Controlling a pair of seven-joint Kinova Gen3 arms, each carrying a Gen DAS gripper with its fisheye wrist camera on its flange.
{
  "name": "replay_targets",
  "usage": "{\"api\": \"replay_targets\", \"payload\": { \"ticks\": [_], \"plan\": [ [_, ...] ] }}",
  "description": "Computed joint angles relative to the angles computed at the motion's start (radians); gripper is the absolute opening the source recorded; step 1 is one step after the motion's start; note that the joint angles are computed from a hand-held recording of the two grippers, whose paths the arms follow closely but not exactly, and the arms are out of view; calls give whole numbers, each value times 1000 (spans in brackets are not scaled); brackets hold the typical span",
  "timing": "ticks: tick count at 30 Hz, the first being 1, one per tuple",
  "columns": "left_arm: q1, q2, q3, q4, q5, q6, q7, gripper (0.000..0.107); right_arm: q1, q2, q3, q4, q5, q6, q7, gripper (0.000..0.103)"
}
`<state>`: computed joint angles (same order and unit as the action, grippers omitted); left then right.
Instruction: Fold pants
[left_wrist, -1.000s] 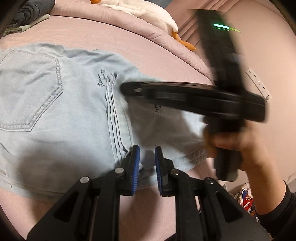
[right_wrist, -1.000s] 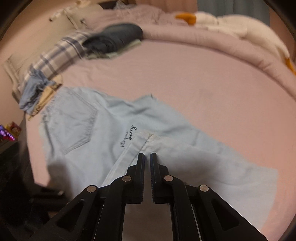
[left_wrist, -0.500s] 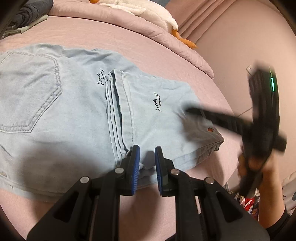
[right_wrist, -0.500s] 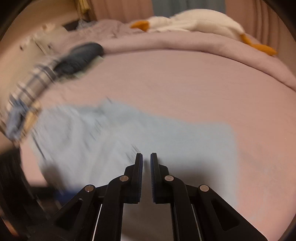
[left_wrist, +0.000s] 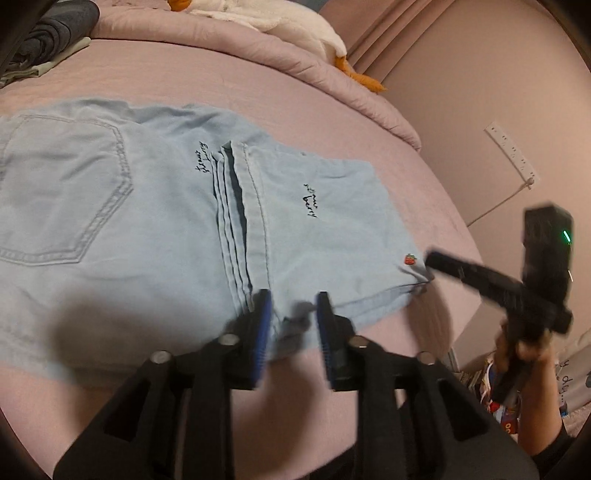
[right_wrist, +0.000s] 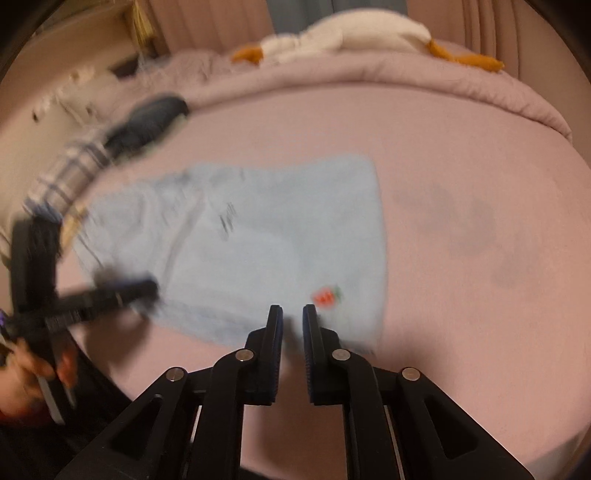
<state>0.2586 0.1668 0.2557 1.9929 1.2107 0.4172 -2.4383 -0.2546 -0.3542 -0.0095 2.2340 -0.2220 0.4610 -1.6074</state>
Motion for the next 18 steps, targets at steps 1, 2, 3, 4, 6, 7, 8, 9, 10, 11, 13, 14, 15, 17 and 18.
{"api": "replay_targets", "payload": {
  "ticks": [1,2,3,4,6,7,8,9,10,11,13,14,15,17,18],
  "plan": [
    [10,-9,-14,13,7,-8,-8,60,-9,14,19,-6,-15,-29,4,27],
    [2,-19,-15,24,9,-1,-7,60,0,26,22,-7,-14,-52,-5,38],
    [-19,-26,-4,35,25,10,-21,60,21,48,7,-19,-3,-73,-29,39],
    [-23,-34,-10,48,49,18,-49,60,35,77,5,-36,-1,-94,-40,39],
    [-22,-61,-29,72,55,19,-68,60,66,141,-9,-85,21,-117,-82,39],
    [-22,-73,-39,83,55,20,-73,60,92,187,-34,-122,46,-133,-121,39],
    [-22,-82,-48,90,55,23,-75,60,104,219,-41,-150,63,-133,-145,39],
    [-25,-93,-59,100,55,27,-72,60,107,263,-38,-188,71,-122,-154,39],
    [-31,-103,-71,110,53,34,-66,60,115,293,-36,-215,90,-97,-169,39],
    [-38,-110,-84,118,56,44,-64,60,121,335,-39,-252,114,-57,-192,39],
    [-60,-127,-109,142,85,76,-83,60,129,398,-46,-293,147,-5,-233,40],
    [-72,-135,-124,155,106,101,-101,60,150,402,-76,-308,188,5,-258,40],
    [-84,-151,-137,173,120,113,-106,61,152,394,-94,-315,228,24,-296,40],
    [-101,-187,-160,212,133,113,-101,63,131,368,-102,-311,308,44,-378,40],
    [-119,-207,-184,241,158,132,-114,64,140,345,-130,-296,349,40,-416,40]
  ]
}}
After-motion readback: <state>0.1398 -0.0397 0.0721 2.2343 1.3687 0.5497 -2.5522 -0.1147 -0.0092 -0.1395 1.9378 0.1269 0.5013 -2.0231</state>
